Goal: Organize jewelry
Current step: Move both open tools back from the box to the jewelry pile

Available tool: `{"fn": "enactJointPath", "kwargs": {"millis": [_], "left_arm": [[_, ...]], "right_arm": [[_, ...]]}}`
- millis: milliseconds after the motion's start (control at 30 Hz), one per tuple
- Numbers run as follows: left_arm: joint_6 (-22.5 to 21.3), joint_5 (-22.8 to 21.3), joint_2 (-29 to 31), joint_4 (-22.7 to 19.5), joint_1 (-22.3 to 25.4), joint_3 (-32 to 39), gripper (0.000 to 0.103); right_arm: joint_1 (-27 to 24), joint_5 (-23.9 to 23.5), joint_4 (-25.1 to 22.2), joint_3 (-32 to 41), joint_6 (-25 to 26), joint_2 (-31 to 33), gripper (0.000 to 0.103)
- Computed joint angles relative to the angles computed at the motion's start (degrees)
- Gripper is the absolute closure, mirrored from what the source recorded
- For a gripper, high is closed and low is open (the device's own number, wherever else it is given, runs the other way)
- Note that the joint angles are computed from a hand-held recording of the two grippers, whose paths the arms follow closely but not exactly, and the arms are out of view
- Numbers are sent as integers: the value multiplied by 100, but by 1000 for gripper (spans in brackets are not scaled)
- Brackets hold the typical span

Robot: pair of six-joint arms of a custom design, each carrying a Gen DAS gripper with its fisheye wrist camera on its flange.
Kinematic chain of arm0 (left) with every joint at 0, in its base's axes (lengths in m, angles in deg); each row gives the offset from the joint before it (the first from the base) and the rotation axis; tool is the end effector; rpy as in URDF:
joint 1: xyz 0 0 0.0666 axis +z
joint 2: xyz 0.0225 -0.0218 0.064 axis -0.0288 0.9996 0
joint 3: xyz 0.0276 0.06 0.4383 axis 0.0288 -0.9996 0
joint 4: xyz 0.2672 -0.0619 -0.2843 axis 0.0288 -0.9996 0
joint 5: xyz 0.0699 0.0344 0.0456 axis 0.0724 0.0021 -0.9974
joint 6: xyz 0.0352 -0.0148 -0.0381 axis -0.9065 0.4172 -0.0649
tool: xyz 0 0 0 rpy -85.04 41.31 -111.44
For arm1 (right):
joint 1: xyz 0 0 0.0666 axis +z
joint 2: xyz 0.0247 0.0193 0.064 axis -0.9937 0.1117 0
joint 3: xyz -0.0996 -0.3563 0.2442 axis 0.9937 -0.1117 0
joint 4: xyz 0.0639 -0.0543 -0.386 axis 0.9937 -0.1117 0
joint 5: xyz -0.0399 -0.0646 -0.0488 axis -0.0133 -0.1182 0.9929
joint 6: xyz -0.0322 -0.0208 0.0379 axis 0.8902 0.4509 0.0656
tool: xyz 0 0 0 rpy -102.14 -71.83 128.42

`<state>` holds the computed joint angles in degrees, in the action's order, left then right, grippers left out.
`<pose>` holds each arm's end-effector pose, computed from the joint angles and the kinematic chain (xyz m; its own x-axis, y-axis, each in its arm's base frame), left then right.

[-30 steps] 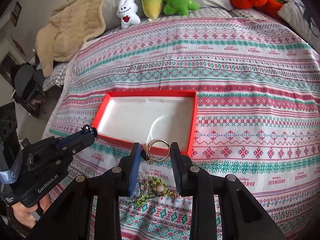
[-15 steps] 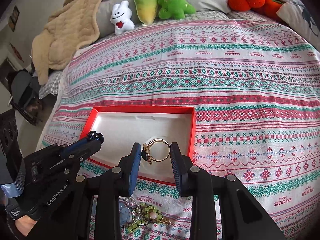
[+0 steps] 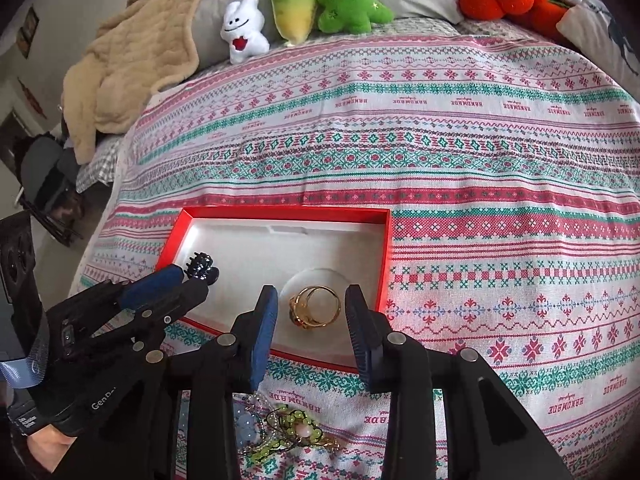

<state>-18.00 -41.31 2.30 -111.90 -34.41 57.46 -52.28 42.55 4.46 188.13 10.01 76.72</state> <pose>0.4415 -0.2737 0.5365 -0.7732 -0.1184 -0.6231 -0.0286 0.9879 -0.1523 0.5174 0.3243 0.5480 -0.8428 -0.2477 -0.4779 -0.4311 0.8423 0.3237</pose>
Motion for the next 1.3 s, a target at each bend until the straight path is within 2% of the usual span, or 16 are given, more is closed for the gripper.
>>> {"fn": "enactJointPath", "kwargs": {"millis": [133,300,400,700,867,967,1033,1100,1300], "left_arm": [[156,-20,-94,-125,-53,30,55],[339,-85,-260,-361,-168,21,30],[501,-65,-340,-591,-238,-18,21],[1074,255,-338,-1420,-424,-48,19],[1182,436,-415,-1451,-506,-137,19],[1288,717,-510,-1279,-494,-236,23],[1405,1004,-568,-1127,-454,-333,32],[1511,1255,-599,-1015,-418,-428,47],[1646,1532,-489,-927,-407,-537,71]], "right_arm": [[-35,-12,-41,27,-81,-99,56],[-62,4,-76,-70,-74,-309,43],[-70,68,-216,-167,-25,-440,36],[1,324,-661,-511,-46,-743,31],[69,348,-794,-657,-99,-846,31],[101,365,-848,-687,-102,-862,31],[114,365,-872,-698,-114,-860,31],[116,342,-900,-688,-139,-840,31],[133,342,-973,-667,-157,-784,31]]}}
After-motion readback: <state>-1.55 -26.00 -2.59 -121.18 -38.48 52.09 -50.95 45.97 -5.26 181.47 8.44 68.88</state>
